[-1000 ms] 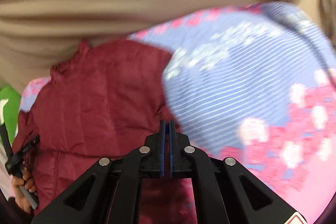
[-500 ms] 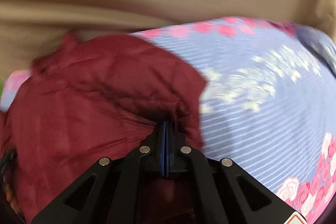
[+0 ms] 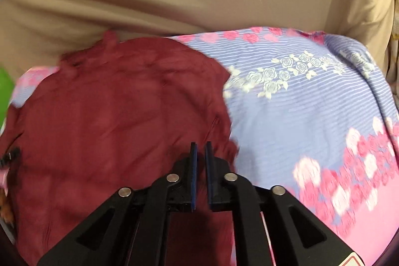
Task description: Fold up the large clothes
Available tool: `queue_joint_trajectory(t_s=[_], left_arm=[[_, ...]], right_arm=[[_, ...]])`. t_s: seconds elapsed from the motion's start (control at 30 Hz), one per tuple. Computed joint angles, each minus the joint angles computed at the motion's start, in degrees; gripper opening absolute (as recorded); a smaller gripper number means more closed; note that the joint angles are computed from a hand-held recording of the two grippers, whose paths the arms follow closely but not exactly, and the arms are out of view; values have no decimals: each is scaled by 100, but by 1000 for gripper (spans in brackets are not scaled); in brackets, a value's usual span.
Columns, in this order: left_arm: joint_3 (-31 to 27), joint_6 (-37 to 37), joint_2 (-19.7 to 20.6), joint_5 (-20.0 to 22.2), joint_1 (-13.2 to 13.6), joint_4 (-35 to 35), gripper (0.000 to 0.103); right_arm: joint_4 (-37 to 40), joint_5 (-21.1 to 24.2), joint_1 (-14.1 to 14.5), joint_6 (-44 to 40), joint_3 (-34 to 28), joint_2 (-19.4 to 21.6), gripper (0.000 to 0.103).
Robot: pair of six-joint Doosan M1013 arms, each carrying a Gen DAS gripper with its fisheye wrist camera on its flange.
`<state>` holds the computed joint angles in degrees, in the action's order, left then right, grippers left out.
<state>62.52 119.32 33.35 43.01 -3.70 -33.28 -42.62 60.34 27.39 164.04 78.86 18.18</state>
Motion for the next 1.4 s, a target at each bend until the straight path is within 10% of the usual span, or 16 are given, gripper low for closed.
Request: queue_joint_trajectory(t_s=[0.33,0.57,0.73,0.97,1.17,1.4], left_arm=[[-1201,-3536,671,431,1276,1303,87],[-2232,-4545,1341,829,1565,1409,79],[-2944,-4286,1746,1410,1544,847,2],[-1812,-2159,630,-193,881,444,0],[-1171,467,-104,-2,82,-1225,0],[-533,700,-188,636,-1248,-111,6]], right_arm=[[152,-213,728,-168,556,-303,30],[198,-73,879,90,643,-330,35],[196,58,952,384,696,-373,37],[-133,271,1080,820,801,-499,38],[-255,110,1107,874,807,-542,39],[-36,37,1049,952,932,-629,40]])
